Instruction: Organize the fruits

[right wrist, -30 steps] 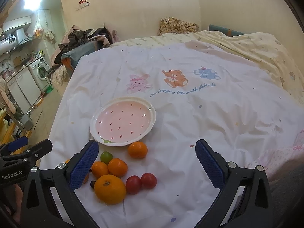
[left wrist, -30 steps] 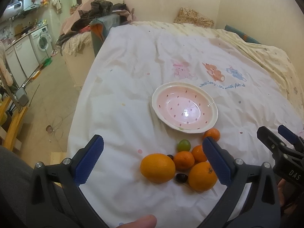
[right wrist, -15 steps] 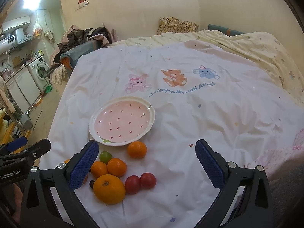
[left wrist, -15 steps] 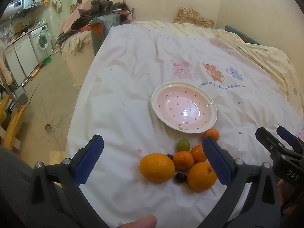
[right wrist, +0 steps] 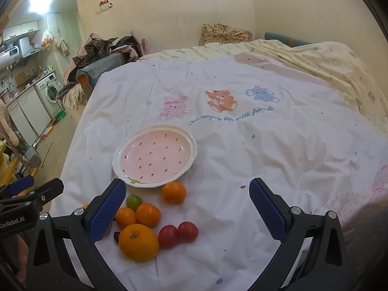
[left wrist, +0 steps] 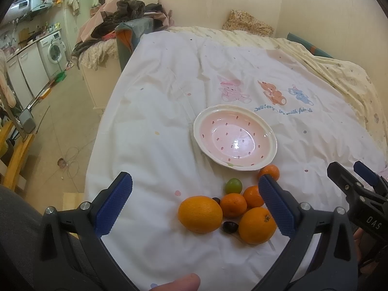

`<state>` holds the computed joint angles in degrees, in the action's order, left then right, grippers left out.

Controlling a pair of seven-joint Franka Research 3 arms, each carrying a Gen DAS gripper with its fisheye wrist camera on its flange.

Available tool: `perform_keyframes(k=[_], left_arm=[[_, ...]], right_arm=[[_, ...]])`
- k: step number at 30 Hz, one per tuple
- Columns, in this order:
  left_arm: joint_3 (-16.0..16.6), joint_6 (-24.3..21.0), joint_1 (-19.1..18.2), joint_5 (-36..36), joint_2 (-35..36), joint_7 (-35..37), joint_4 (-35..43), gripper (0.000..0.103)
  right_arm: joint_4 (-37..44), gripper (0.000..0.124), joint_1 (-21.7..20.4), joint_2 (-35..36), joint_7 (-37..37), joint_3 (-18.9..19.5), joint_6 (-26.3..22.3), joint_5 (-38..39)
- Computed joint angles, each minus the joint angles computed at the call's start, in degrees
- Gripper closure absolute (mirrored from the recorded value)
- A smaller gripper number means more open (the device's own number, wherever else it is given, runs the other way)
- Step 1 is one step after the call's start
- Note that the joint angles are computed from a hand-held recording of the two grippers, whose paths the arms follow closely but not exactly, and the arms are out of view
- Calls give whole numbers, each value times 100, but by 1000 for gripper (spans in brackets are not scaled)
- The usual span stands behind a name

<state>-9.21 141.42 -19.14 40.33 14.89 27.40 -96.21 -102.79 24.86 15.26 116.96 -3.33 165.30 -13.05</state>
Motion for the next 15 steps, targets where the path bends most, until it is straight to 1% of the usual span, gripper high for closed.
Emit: perform_keyframes(k=[15], left_arm=[[6, 60, -18, 107, -18, -111, -35, 0]], right_arm=[[3, 21, -17, 2, -113, 31, -31, 82]])
